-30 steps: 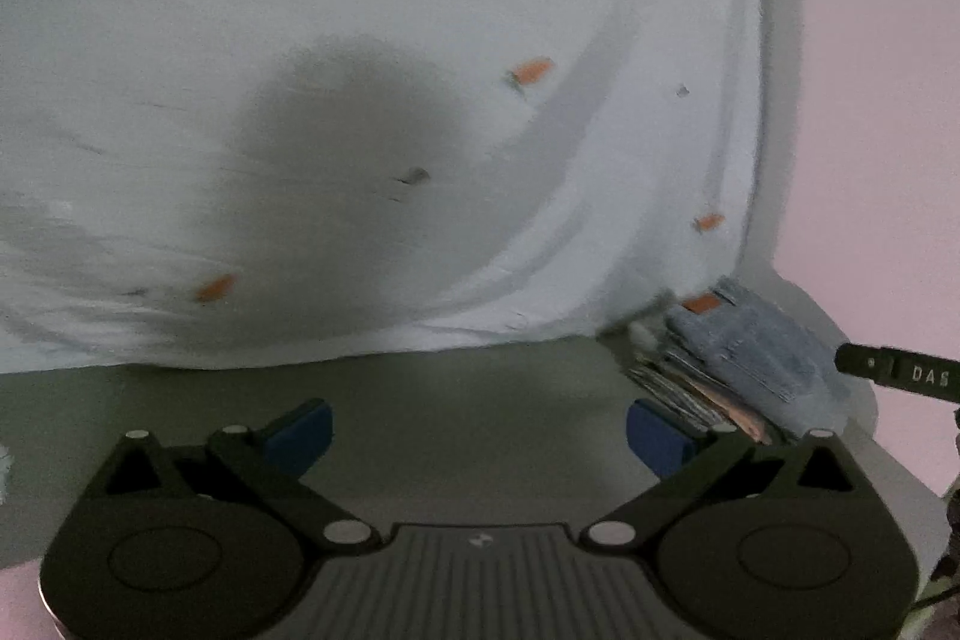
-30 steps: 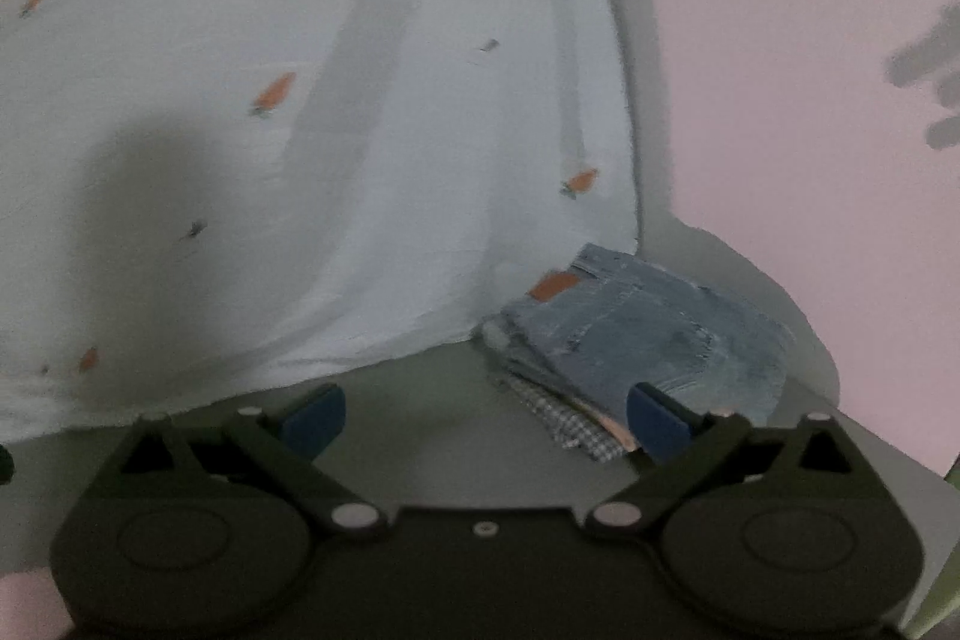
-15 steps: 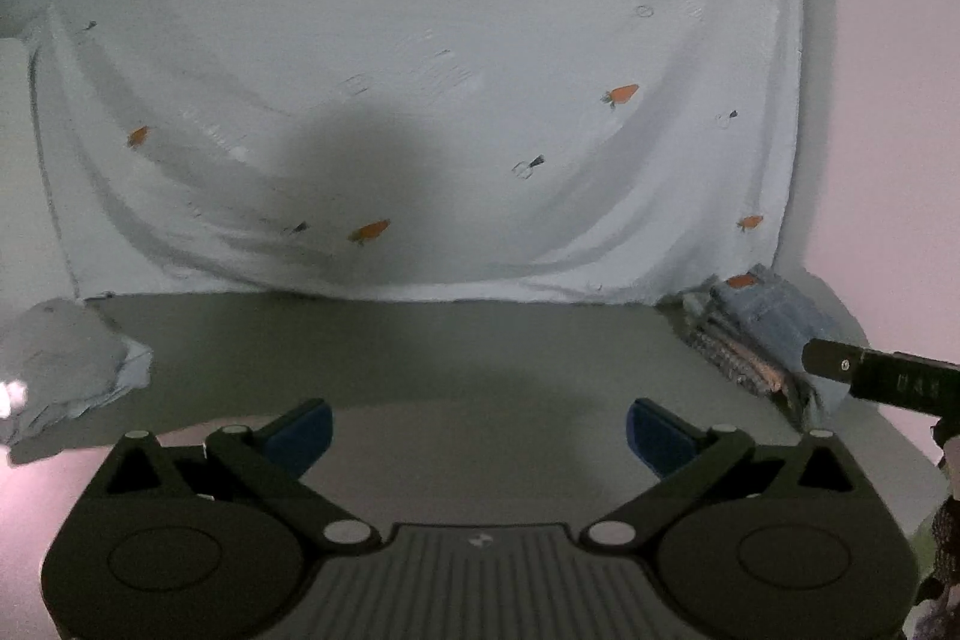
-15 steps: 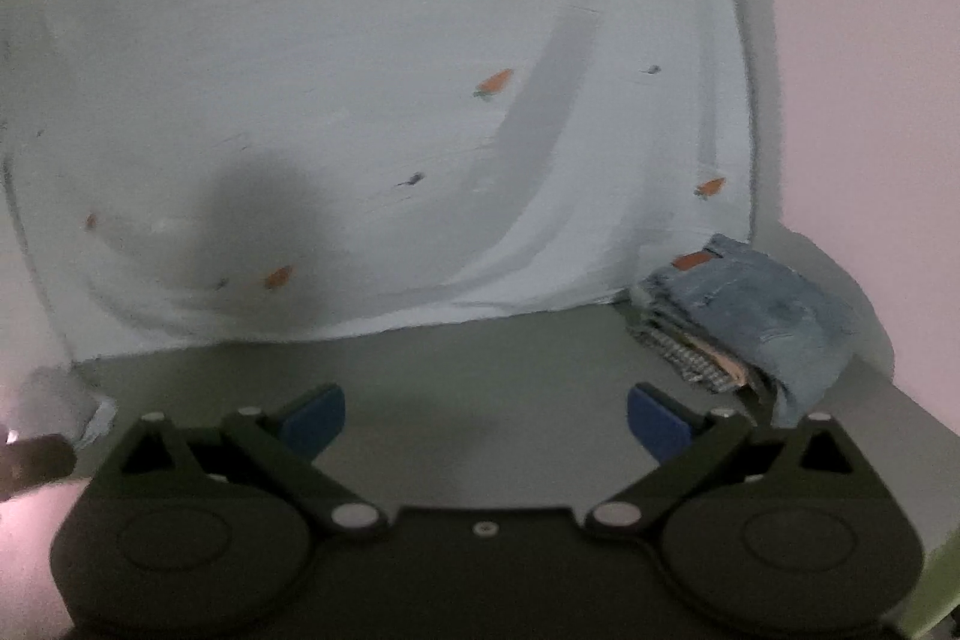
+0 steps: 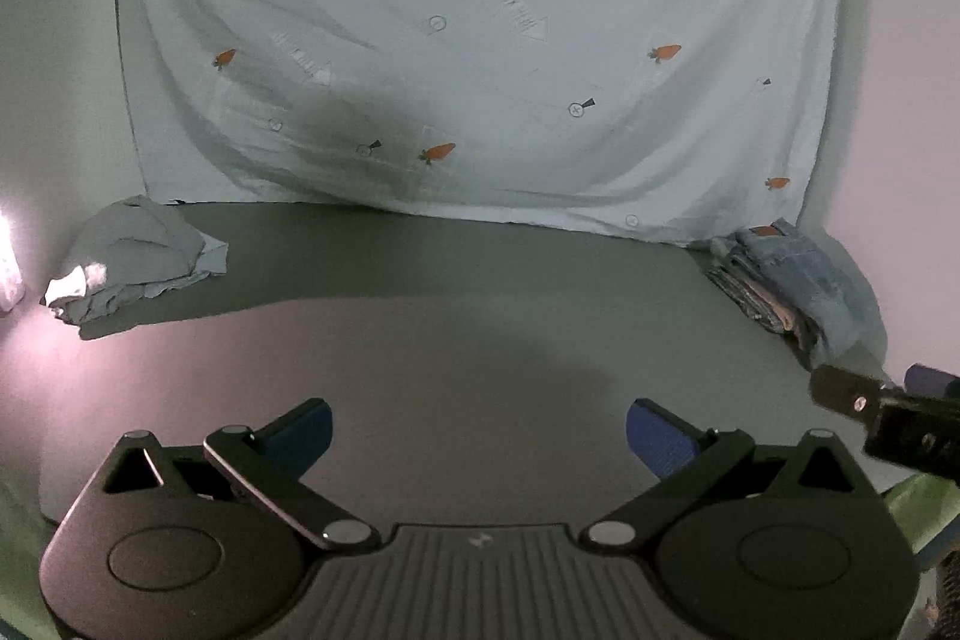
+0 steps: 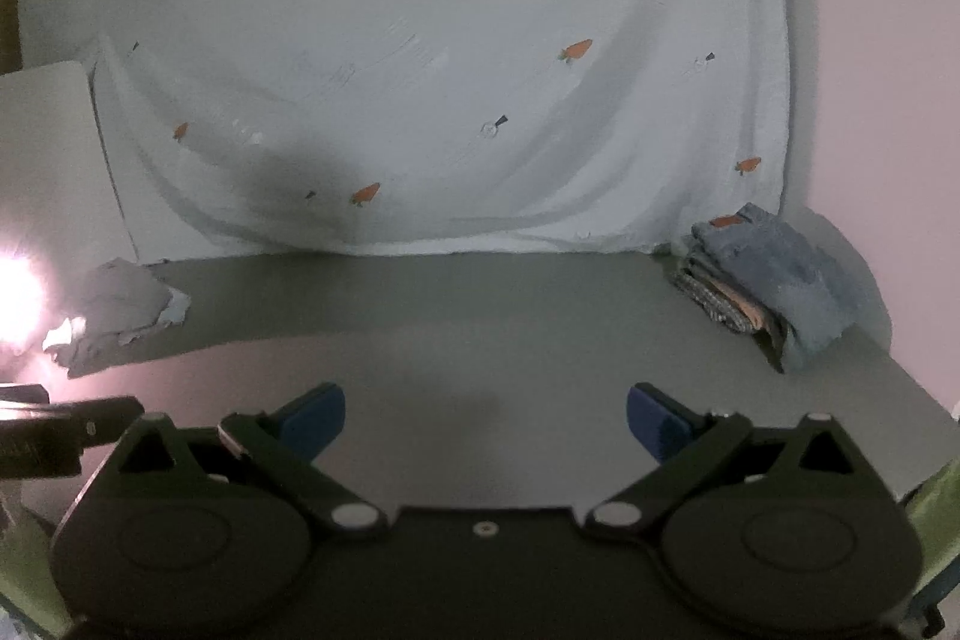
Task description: Fold clothes
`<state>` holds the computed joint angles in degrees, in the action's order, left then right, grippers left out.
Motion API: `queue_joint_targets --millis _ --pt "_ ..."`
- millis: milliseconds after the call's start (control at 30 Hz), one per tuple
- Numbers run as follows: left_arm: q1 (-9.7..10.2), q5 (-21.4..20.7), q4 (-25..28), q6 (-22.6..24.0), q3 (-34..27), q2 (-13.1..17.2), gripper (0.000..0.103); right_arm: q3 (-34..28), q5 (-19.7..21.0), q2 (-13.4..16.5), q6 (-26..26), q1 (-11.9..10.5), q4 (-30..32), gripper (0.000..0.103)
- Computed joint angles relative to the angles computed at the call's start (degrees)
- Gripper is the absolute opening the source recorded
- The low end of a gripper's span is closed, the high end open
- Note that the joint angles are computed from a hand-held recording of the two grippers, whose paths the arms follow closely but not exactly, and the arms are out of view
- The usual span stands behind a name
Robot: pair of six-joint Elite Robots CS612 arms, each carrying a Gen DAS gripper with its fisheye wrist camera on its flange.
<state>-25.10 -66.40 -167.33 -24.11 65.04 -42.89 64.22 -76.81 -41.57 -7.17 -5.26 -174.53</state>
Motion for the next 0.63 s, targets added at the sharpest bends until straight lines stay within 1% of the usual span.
queue_joint_targets --millis 133,300,433,633 --pt "-0.46 1.2 -2.4 0.9 2.1 -1.1 0.103 3.7 0.1 -1.7 -0.7 0.1 -2.3 0.102" --pt "-0.81 1.4 -4.6 1.6 3.8 -1.7 0.103 5.8 0.2 -2.7 -1.7 0.2 -4.0 0.102" --pt "-0.94 1.4 -5.8 2.5 4.6 -2.1 0.103 6.7 0.2 -3.2 -0.8 0.2 -4.5 0.102" --pt "-0.64 0.9 -6.5 2.8 5.3 -2.5 0.103 7.5 0.3 -3.4 -1.1 0.3 -6.0 0.102"
